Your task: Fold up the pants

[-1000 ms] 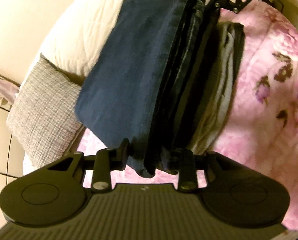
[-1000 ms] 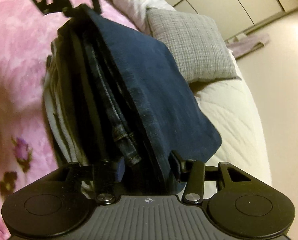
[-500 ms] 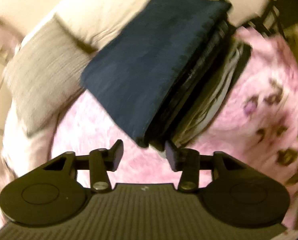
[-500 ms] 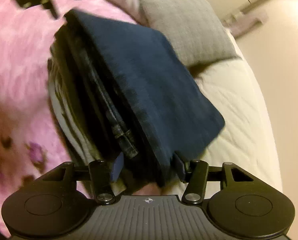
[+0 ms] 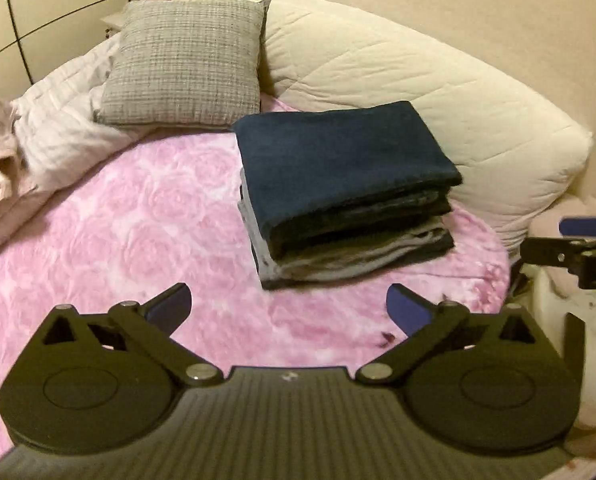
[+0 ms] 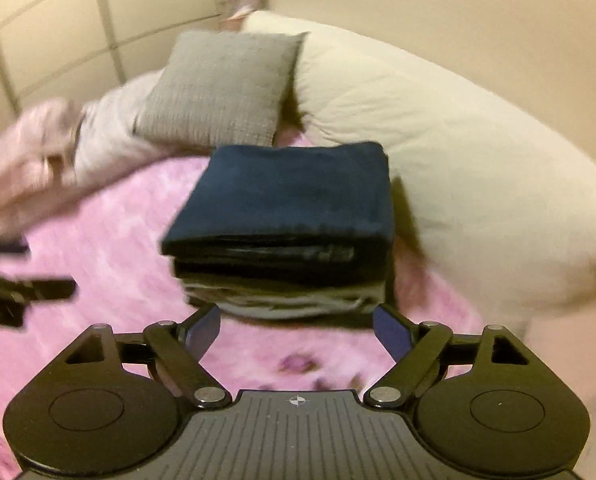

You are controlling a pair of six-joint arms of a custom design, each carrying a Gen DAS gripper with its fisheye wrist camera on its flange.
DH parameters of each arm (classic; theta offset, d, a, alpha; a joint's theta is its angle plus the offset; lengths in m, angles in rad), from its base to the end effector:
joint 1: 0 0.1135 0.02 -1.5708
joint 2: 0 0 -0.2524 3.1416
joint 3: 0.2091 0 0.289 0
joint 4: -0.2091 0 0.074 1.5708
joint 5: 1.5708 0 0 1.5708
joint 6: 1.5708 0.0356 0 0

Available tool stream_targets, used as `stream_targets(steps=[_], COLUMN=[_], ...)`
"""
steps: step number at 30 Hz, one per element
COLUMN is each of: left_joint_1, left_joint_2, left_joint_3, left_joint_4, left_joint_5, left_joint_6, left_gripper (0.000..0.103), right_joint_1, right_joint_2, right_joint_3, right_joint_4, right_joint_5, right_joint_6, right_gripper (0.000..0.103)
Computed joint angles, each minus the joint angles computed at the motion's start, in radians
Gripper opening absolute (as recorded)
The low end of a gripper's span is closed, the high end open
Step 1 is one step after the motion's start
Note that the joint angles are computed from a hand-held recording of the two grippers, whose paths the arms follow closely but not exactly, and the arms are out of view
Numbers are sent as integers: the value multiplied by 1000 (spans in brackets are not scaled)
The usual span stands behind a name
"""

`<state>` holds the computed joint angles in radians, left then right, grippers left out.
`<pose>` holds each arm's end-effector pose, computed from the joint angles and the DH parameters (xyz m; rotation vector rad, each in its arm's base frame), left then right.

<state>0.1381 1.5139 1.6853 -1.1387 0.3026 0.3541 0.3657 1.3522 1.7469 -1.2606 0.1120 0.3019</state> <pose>0.3335 0.0356 0.3839 0.3845 2.4538 -0.1787 0.2573 0.0943 0.4407 -0.0275 2.4360 0.1645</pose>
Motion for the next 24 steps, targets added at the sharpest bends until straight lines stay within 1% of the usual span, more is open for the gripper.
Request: stream_targets(steps=[2,5,9,11,13,16,24], left_joint_1=[18,35,42,47,36,-5,-136], left_joint_2=[-57,-109,-155,-162,-171,-182,-190], left_joint_3=[-22,-32,-28,-18,-7,1,15], left_joint_4=[-8,-41,-95,-118,-133,-133,-124], left_joint_5=[17,50,53,63,51,-4,-141], left_joint_6=[-6,-6,-37,-64,-85,-138,-317], left_gripper=[102,102,102,102,102,102,102], right_joint_1=[45,138,235,265,269,238,91], right_joint_2=[14,13,3,-13,-15,-11,6], right_joint_3=[97,184,228,210,211,215,246], right_joint_4=[-87,-186,-265,-273,-280,-275,-253], right_joint_5=[25,99,175,199,202,173,40], right_joint_6=[99,229,358,395,400,371,176], right_gripper=[82,82,82,82,82,82,82])
